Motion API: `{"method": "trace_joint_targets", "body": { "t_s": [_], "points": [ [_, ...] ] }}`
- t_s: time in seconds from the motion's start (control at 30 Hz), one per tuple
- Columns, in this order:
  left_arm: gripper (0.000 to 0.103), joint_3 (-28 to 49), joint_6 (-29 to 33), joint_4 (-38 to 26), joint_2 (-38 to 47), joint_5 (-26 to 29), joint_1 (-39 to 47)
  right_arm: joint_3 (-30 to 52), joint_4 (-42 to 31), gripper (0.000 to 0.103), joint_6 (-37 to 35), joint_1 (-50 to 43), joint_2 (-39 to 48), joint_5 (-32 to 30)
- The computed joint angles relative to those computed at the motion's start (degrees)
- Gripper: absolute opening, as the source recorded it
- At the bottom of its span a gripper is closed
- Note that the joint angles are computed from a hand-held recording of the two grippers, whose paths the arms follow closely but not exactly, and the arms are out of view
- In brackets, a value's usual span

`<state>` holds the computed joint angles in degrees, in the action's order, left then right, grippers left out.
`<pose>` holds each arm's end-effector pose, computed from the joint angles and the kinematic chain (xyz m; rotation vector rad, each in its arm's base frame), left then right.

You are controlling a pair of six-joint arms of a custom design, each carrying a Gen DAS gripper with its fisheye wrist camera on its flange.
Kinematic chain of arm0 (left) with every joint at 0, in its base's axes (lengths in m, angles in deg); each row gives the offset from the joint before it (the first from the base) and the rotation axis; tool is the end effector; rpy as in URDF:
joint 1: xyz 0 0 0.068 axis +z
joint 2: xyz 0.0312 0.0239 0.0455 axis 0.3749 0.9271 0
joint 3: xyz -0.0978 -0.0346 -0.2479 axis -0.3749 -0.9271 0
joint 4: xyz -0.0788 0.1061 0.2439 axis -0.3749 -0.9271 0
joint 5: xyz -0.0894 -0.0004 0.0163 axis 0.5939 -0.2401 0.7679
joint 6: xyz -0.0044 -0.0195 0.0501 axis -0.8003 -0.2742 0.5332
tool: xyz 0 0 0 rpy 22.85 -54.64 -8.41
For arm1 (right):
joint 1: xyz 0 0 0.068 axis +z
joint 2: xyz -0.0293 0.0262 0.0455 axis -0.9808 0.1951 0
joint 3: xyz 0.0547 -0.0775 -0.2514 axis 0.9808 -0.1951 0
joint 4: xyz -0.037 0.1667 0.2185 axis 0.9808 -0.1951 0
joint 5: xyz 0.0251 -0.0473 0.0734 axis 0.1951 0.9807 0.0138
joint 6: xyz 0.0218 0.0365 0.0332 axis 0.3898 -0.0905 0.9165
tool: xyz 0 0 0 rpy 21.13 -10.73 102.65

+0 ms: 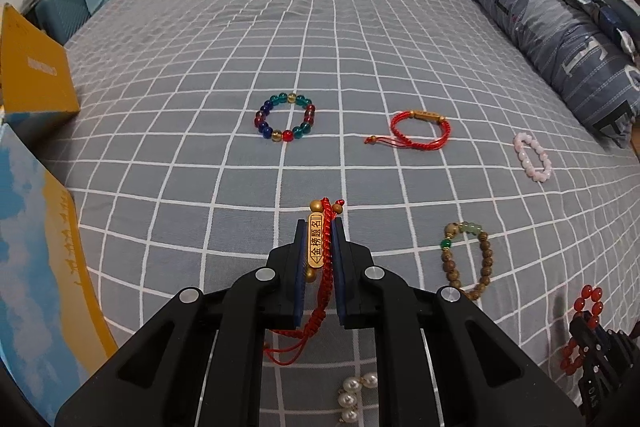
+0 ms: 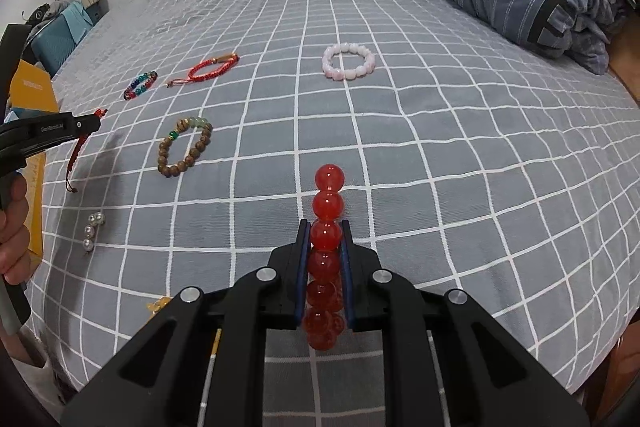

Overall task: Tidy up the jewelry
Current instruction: 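Carry both held bracelets over the white cardboard box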

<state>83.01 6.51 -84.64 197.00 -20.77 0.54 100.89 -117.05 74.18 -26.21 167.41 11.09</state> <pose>0.4552 -0.1876 0.2391 0.9067 2.4217 -0.3269 0.1904 0.2152 0.2137 1.0085 2.3464 -0.2498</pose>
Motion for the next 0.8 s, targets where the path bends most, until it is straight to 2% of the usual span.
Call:
{"method": "trace_joint_targets", "body": {
  "t_s": [0.47,0.8],
  "points": [
    [0.011,-8.46,1.30,1.30,-10.23,1.64,1.32,8.50,-11.15,0.013,6.76,5.28,2.20,3.39],
    [0.011,-13.69,2.87,0.50,-18.31,3.39,4.37,18.65,-19.99,0.013,10.64,8.32,6.30,5.56]
  ]
}}
